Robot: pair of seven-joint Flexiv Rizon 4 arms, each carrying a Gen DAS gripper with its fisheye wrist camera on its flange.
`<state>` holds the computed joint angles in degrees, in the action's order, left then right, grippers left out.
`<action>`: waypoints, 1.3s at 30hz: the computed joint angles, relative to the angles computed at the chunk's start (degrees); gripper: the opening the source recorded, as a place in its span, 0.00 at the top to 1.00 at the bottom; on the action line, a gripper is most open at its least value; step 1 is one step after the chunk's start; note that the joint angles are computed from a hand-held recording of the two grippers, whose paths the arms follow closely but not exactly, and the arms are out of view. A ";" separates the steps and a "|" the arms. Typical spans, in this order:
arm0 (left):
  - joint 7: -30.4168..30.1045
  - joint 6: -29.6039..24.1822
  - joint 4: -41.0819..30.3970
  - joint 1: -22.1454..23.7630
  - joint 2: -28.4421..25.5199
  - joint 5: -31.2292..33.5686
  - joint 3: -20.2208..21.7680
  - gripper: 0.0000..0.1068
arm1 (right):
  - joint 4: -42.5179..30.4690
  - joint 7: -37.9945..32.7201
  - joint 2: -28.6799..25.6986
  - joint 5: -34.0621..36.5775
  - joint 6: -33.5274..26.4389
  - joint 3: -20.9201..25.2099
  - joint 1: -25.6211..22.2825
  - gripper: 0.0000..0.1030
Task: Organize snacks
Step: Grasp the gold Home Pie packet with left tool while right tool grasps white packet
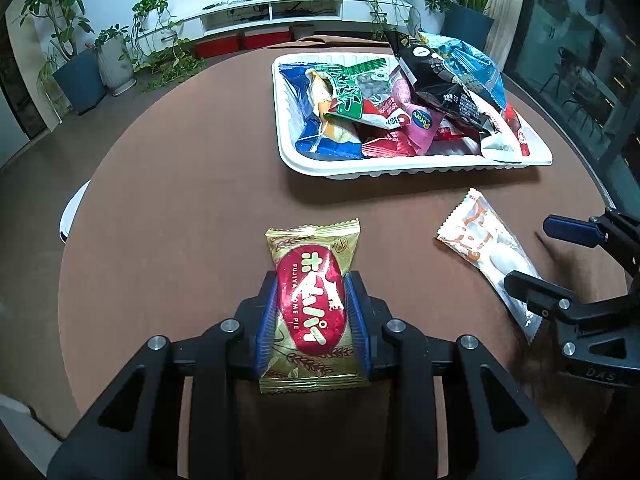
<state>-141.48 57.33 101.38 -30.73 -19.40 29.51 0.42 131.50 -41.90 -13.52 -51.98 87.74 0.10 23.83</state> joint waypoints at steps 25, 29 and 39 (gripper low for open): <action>0.02 0.75 0.56 0.09 0.25 -0.45 -0.20 0.71 | -5.53 -20.47 -2.99 20.23 -6.02 7.22 1.98 0.35; -0.08 1.25 0.81 0.16 0.33 -0.66 -0.20 0.72 | -7.41 -25.05 -4.00 26.43 -7.06 11.09 -0.50 0.37; 0.96 2.93 1.44 0.45 0.29 -1.83 -0.38 0.72 | -11.01 -33.31 -4.02 34.45 -12.93 14.08 -1.56 0.53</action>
<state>-140.52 60.26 102.82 -30.28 -19.11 27.68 0.04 120.49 -75.21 -17.54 -17.54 74.81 14.18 22.27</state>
